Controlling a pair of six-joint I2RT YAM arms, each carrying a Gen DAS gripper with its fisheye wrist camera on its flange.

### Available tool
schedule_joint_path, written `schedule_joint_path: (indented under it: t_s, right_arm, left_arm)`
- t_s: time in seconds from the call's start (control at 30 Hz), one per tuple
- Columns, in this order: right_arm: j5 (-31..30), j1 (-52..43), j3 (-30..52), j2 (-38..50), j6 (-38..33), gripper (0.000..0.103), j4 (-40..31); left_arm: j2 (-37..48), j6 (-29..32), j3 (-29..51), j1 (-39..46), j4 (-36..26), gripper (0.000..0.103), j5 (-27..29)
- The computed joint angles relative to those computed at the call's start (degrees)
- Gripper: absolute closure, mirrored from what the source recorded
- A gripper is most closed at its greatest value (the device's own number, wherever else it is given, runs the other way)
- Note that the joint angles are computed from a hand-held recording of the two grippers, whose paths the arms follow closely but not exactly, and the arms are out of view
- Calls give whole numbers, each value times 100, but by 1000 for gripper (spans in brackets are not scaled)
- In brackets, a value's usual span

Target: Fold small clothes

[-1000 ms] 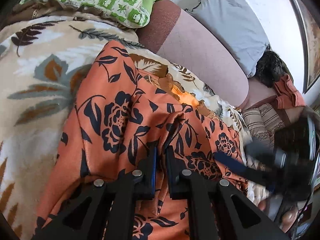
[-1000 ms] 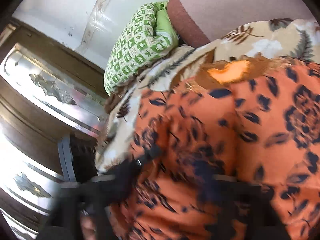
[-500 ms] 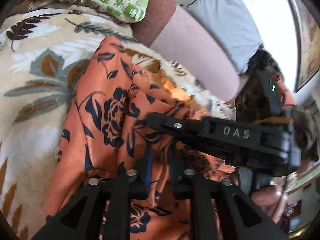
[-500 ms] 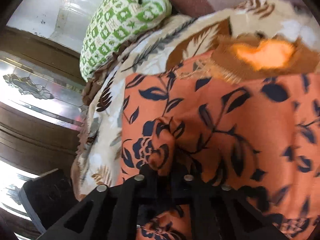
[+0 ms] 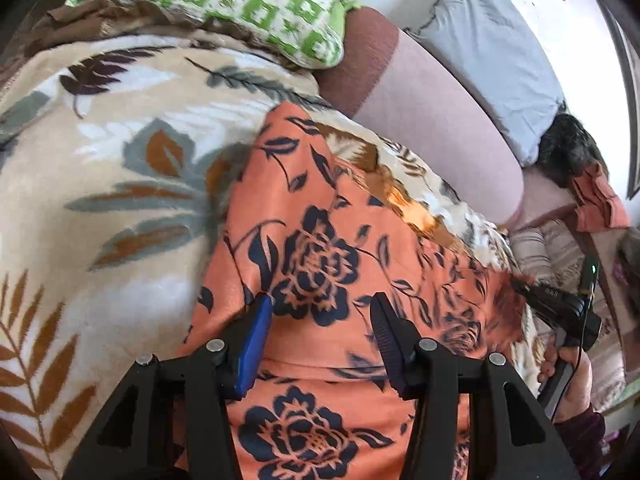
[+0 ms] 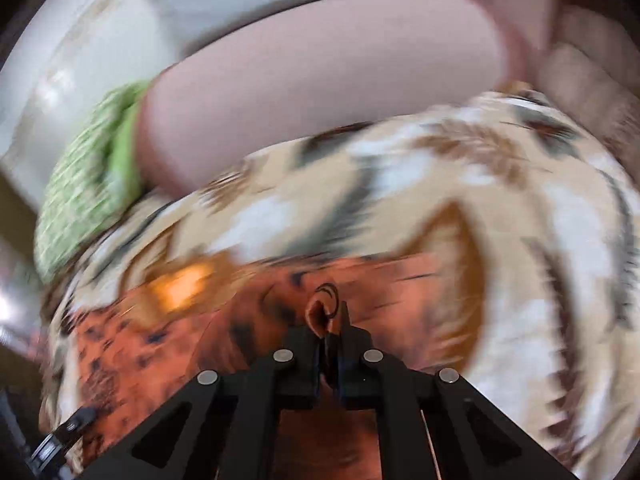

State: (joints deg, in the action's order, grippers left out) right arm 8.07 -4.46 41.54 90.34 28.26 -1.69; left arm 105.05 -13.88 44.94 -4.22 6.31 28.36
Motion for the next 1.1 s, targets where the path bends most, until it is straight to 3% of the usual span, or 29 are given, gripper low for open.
schedule_joint_path:
  t_s: [0.1, 0.23, 0.3, 0.33, 0.4, 0.43, 0.53, 0.67, 0.8, 0.9, 0.97, 1.03, 1.1]
  right_arm:
    - [-890, -668, -227, 103, -116, 97, 374]
    - [-987, -687, -394, 312, -135, 93, 596]
    - [-1533, -994, -609, 289, -87, 93, 738]
    - [-1775, -1136, -780, 270, -5, 88, 890]
    - [-2294, -1638, -1162, 25, 235, 83, 1013]
    - [-2356, -1768, -1349, -147, 317, 83, 1059]
    - [-2139, -1819, -2044, -1331, 472, 80, 1169]
    - [-1819, -738, -2060, -2015, 420, 80, 887]
    - [-1194, 388, -1633, -1051, 703, 80, 1217]
    - [-1382, 446, -1179, 413, 994, 81, 1463]
    - [-1282, 479, -1447, 317, 1044, 82, 1964]
    - [-1342, 513, -1430, 27, 1038, 82, 1606]
    - [-1256, 597, -1773, -472, 997, 82, 1885]
  left_arm:
    - [42, -90, -11, 5, 72, 68, -263]
    - [110, 35, 38, -50, 19, 79, -593]
    - [108, 22, 55, -12, -37, 86, -595]
    - [135, 13, 82, 36, -69, 88, -557]
    - [182, 44, 116, 86, -125, 101, -661]
    - [218, 74, 127, 114, -118, 101, -672]
    - [291, 8, 127, 179, -40, 101, -542]
    - [127, 63, -14, 52, 86, 101, -958]
    - [142, 99, -29, 54, 139, 101, -1052]
    - [116, 114, -26, 40, 174, 100, -1282]
    - [123, 72, -17, 108, 170, 100, -1215]
    - [107, -17, -23, 175, 162, 100, -1159]
    - [36, -134, -62, 197, 168, 101, -1230]
